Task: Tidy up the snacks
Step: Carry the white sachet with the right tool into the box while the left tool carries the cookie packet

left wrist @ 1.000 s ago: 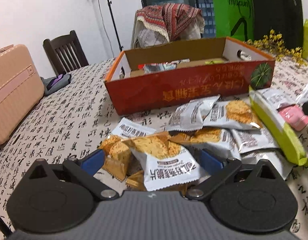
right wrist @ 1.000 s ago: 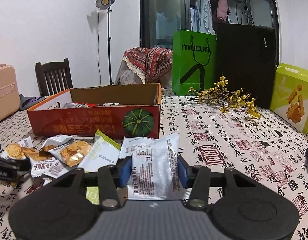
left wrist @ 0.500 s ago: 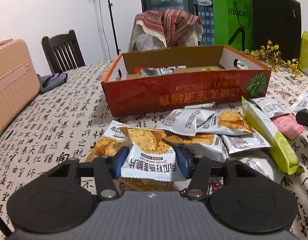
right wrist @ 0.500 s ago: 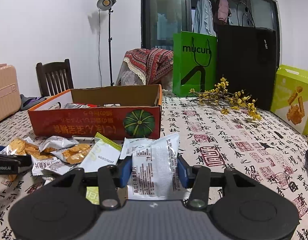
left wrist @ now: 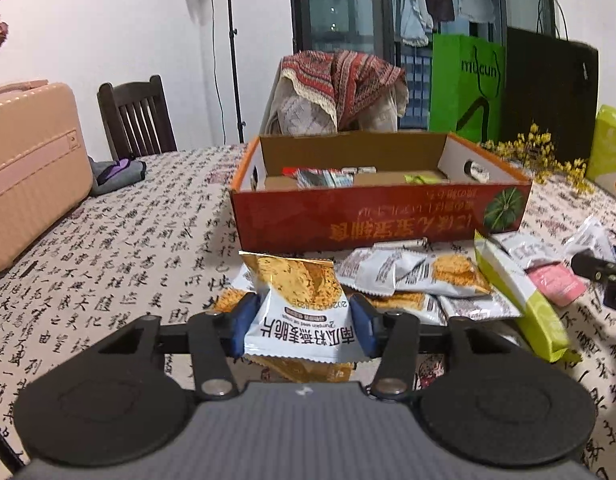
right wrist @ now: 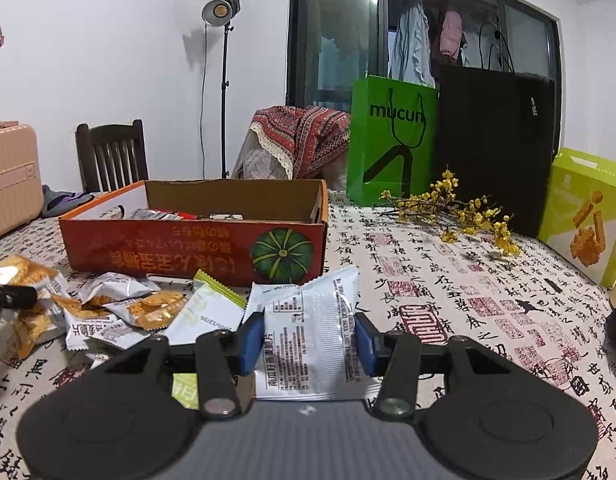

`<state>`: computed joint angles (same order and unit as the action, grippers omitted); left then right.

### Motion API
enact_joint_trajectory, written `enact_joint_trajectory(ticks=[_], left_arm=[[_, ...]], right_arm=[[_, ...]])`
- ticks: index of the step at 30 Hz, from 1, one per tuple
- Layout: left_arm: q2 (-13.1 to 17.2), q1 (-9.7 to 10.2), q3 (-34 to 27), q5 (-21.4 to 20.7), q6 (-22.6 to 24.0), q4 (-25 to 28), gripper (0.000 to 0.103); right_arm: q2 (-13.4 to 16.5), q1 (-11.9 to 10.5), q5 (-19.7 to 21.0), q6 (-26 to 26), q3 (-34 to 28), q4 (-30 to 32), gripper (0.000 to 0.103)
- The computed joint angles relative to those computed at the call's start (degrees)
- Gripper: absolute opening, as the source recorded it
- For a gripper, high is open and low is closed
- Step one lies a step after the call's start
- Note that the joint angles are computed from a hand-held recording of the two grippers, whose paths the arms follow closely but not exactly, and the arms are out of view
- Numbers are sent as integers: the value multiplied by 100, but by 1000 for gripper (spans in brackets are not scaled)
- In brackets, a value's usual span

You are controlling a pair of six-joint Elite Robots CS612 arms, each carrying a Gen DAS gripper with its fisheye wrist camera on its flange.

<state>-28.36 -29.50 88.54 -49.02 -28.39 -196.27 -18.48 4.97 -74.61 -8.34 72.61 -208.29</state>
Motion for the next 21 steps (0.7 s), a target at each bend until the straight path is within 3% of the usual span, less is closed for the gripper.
enact_joint_trajectory(ticks=[11,21], left_arm=[[-97,-42,67,4,417,-926,51],[-28,-9,-363,-136,825,-1369,51]], right_arm=[[-111,48,360,87,33,-378,47],[-57,136,551,584,-485,-282,47]])
